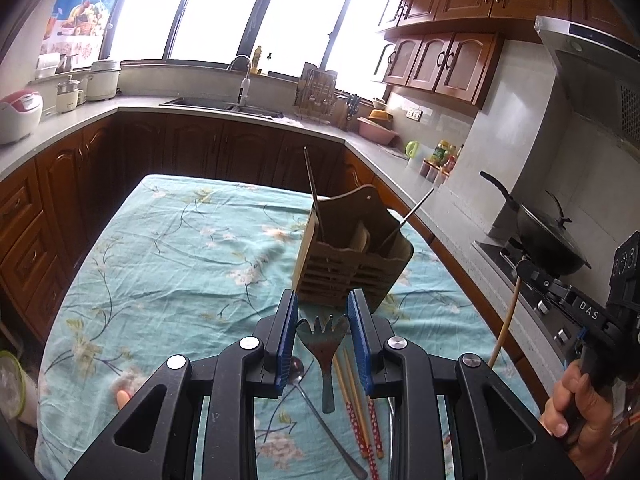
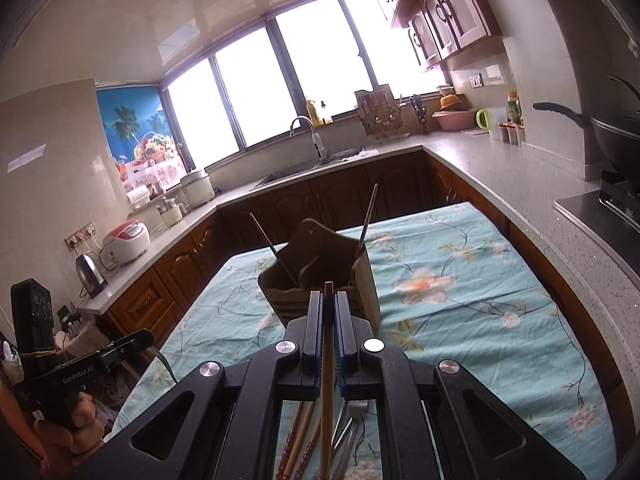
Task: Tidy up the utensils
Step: 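Lift the fork and chopstick and carry both over the wooden caddy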
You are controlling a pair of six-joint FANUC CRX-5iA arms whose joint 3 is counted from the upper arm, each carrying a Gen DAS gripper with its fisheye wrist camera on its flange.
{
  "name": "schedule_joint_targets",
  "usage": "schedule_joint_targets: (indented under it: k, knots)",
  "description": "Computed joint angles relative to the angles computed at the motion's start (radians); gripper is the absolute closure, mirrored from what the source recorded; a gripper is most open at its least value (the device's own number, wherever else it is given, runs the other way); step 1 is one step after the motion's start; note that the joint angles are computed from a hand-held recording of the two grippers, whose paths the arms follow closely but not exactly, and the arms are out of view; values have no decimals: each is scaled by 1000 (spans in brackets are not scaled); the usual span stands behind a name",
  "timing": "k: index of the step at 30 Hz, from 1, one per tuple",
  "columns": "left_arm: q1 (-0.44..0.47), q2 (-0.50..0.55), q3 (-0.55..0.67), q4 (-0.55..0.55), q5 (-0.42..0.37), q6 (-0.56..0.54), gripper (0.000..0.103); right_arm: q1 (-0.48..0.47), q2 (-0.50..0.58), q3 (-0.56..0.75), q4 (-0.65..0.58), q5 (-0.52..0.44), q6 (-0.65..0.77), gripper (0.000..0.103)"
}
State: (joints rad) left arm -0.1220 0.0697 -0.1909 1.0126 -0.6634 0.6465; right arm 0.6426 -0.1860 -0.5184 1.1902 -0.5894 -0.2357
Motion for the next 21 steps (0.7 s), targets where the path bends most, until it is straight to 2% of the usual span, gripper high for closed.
schedule_joint_targets:
  k: [9,15,21]
  knots:
    - [-15,41,49,50,30,-26,79,-70,21,8,126,63,-92,98]
    - [-32,86,104,83,54,-33,79,-169,47,16,321,157,-251,98]
    - [-57,152,193,109,100,-30,79,-293,96,57,580,216,-481,98]
